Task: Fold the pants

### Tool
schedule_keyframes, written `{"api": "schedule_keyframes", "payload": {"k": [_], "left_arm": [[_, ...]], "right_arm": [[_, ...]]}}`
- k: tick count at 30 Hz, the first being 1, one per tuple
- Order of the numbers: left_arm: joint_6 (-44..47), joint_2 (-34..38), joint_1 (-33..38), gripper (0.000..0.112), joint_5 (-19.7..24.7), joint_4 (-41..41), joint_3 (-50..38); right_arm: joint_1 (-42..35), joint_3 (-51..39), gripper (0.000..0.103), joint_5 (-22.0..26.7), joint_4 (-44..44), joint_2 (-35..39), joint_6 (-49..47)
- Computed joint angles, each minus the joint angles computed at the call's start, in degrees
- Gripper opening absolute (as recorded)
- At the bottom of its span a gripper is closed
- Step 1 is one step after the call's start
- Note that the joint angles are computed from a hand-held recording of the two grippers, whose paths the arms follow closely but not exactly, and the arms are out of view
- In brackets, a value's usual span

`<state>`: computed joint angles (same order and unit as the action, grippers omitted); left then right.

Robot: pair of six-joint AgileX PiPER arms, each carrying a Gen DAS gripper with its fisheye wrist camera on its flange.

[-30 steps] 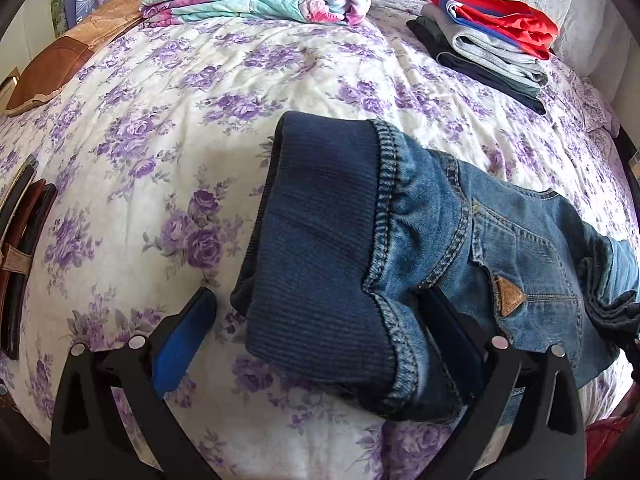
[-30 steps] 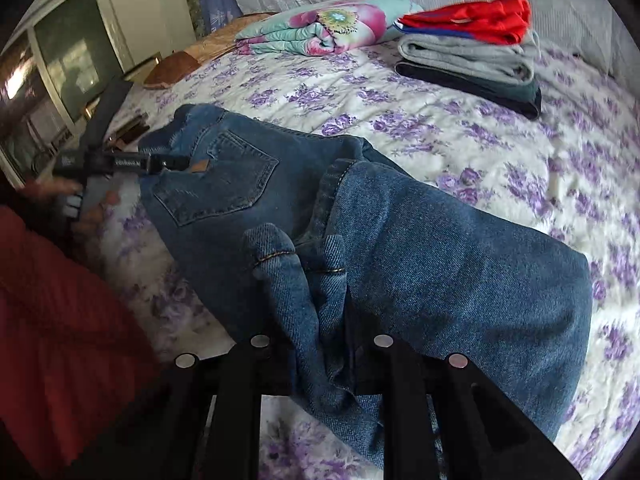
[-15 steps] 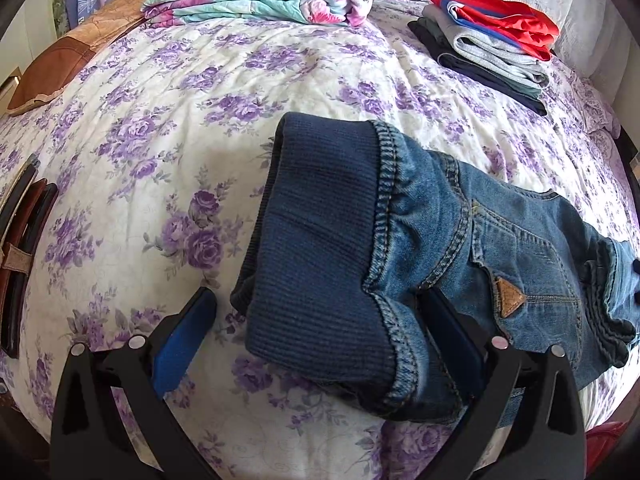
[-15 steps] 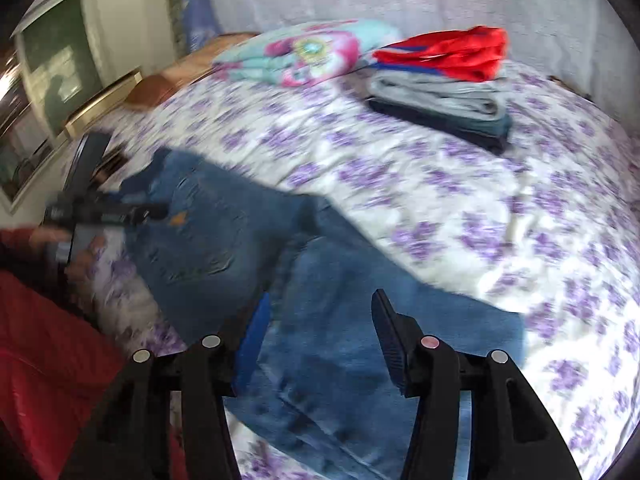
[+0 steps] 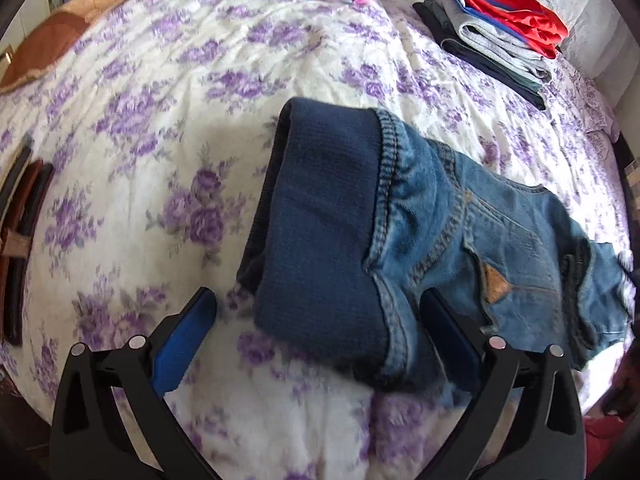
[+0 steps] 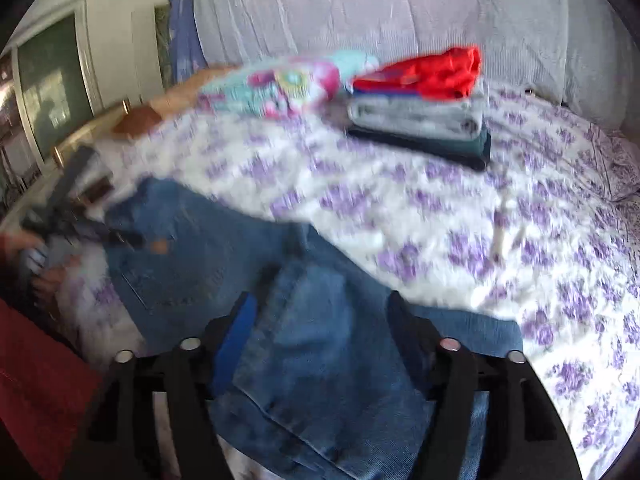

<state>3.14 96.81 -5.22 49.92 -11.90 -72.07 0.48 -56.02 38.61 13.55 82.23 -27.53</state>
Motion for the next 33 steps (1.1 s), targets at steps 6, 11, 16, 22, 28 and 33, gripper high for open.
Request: {"api": "schedule_keyframes", "payload": {"k": [6, 11, 16, 22, 28, 33], "left_arm": [[5.52, -0.93, 4.07, 0.098, 7.27, -8.48, -0.55], [5.26, 0.15, 8.10, 0.098, 5.86, -16.28, 0.49], [-2.81, 2.92, 3.58, 0.098, 1.22, -8.97, -2.45], [-0.37, -0.45, 0.71, 0.098, -0.94, -10.42, 0.33], [-0.59, 0.12, -0.23, 0.093, -2.99, -10.48, 0.26], [-4.60, -0.56, -0.71, 0.066, -6.60, -6.83, 1.49]], "right_arm": [[-1.74, 0.40, 0.081, -0.09, 4.27, -2.60, -2.00], [-6.42, 1.04, 0.084, 1.77, 13.74, -6.85, -11.55], [0.70, 4.03, 0.089, -1.82, -4.43, -3.61, 3.34], [-0.12, 2.93, 0.089, -1.24, -3.66, -8.93, 2.61], [-0.40, -2.46, 0.090, -0.96, -3.17, -3.08, 5.53], [4.97, -5.97, 0.100, 1.64, -14.20, 5.28, 14.59]]}}
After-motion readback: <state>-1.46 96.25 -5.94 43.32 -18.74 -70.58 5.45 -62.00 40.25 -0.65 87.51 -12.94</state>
